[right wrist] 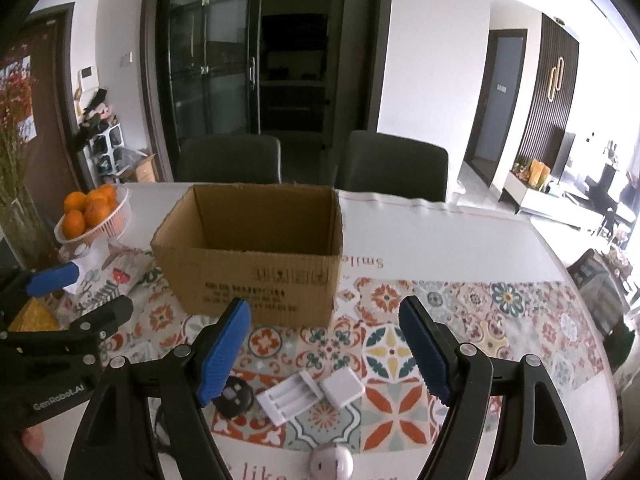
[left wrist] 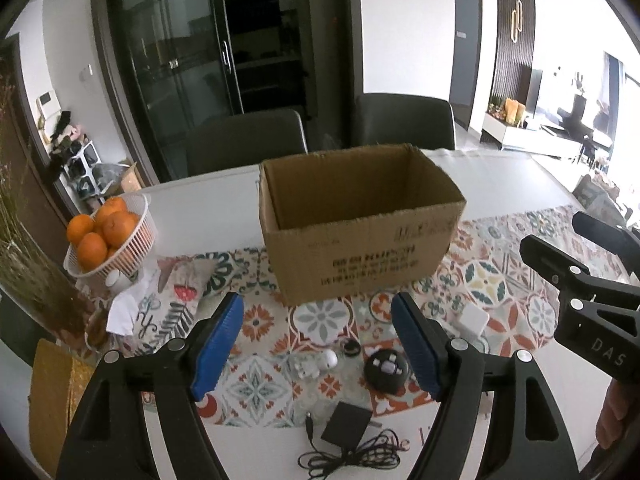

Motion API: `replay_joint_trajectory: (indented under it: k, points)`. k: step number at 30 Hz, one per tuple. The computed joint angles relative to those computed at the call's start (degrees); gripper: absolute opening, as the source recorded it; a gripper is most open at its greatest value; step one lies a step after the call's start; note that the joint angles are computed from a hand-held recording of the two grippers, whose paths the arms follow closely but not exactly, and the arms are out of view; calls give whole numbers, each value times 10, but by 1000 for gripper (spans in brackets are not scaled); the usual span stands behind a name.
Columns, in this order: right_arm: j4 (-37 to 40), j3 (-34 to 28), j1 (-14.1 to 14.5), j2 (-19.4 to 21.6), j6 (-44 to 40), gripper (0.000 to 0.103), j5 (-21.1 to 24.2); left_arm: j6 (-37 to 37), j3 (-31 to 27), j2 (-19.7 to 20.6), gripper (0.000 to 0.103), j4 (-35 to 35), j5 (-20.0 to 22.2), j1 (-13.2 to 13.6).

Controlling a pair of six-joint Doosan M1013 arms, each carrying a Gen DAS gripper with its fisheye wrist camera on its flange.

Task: Organize rigid objects
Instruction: 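Move the left tool to the black charger while the right tool approaches the silver speaker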

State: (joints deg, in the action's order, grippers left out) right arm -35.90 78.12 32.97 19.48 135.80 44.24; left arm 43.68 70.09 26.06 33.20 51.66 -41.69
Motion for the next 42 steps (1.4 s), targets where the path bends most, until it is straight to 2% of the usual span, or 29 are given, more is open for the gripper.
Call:
replay_joint_trajectory:
  k: [17, 26, 42]
  points:
    - [66, 47, 8, -12, -8, 77, 22, 36, 46, -9, 76, -64, 9, -6]
    - [17, 70, 24, -15, 17, 77, 28, 67, 68, -11, 75, -83, 19, -8]
    - [96, 88, 12, -4, 6, 77, 41, 154, 71, 7, 74, -164, 37, 0]
